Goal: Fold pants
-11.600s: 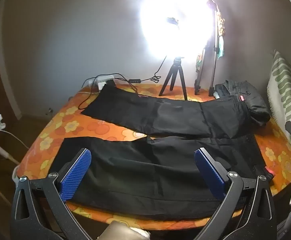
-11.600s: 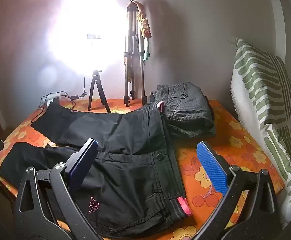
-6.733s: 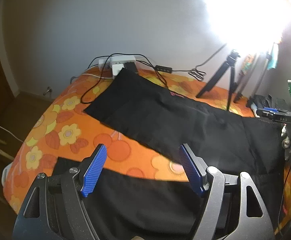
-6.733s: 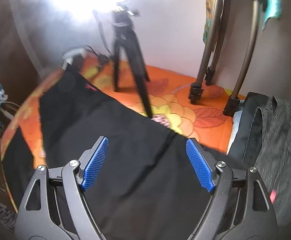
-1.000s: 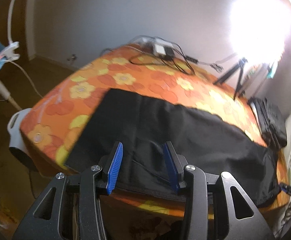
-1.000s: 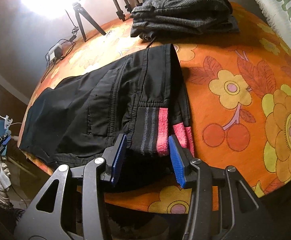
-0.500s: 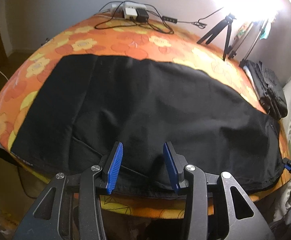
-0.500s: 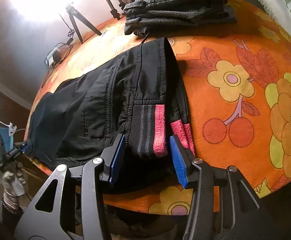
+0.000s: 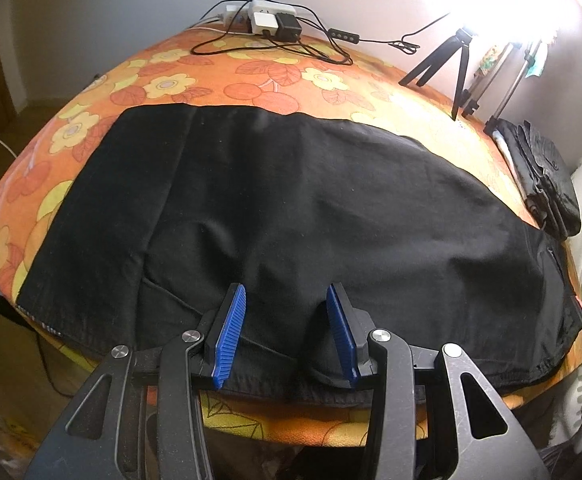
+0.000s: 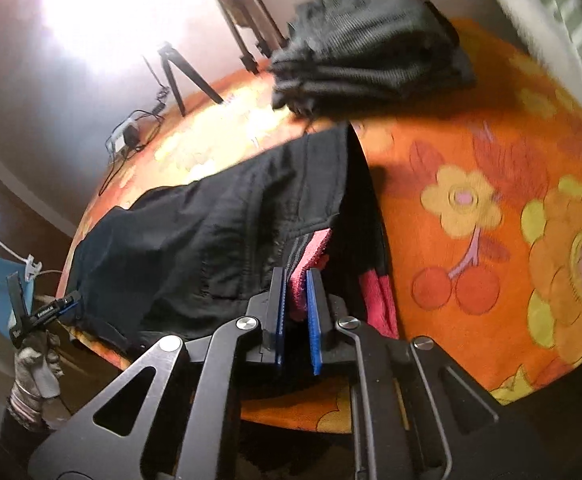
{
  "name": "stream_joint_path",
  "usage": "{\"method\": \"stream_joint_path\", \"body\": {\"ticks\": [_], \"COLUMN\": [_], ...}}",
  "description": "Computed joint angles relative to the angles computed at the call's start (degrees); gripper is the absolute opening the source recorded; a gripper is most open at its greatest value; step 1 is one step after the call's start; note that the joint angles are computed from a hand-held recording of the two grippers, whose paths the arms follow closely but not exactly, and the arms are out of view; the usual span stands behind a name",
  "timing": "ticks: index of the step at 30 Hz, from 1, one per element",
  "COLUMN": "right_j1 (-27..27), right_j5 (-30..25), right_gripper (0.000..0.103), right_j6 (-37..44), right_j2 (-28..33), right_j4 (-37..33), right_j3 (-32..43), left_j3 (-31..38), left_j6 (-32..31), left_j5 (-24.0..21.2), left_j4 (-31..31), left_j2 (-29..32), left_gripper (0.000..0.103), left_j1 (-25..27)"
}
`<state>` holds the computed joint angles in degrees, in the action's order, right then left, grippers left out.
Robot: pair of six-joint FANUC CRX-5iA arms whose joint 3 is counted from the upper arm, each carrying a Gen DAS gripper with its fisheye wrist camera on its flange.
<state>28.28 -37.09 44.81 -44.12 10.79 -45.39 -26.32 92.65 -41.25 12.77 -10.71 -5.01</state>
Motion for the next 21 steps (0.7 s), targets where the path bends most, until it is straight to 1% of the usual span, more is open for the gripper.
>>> {"method": "stream_joint_path", "body": {"ticks": [4, 7, 9, 10, 13, 14, 17, 18, 21], "right_j1": [-1.55, -0.38, 0.89, 1.39, 4.01, 4.51, 5.84, 6.62, 7.82], "right_j5": [-0.19, -0.42, -0.56, -0.90, -4.75, -5.99, -8.05, -9.15, -11.75], "right_gripper": [0.010, 0.009, 0.008, 0.008, 0.008, 0.008, 0.008, 0.008, 0.011], "right_j6": [1.44, -3.41, -8.07, -9.38, -14.07, -13.99, -15.27, -15.64, -15.78], "right_j2": [0.80, -0.05, -2.50, -3.14, -2.88, -1.33, 0.75, 1.20, 2.00], "right_j4": [-1.80, 3.34, 9.48, 11.23, 19.06, 19.44, 21.65, 23.16, 24.21], "right_j3": [0.54, -1.13, -3.30, -3.86, -5.66, -5.58, -6.01, -6.19, -5.39], "left_j3": [0.00, -0.01, -0.17, -0.20, 0.00, -0.02, 0.20, 0.25, 0.78], "left_j6": [-0.10, 0.02, 0.02, -0.20, 0.26, 0.28, 0.72, 0.59, 0.46], "left_j5": [-0.02, -0.28, -0.24, -0.20, -0.17, -0.15, 0.12, 0.18, 0.53], "left_j4": [-0.07, 0.22, 0.45, 0.49, -0.20, -0.09, -0.36, -0.35, -0.75], "left_j2": [-0.01, -0.07, -0.42, -0.58, -0.74, -0.80, -1.06, -1.13, -1.29], "left_gripper": [0.041, 0.041, 0.041, 0.041, 0.041, 0.041, 0.041, 0.041, 0.041], "left_j1": [0.06, 0.40, 0.70, 0.86, 0.96, 1.08, 0.71, 0.60, -0.38]}}
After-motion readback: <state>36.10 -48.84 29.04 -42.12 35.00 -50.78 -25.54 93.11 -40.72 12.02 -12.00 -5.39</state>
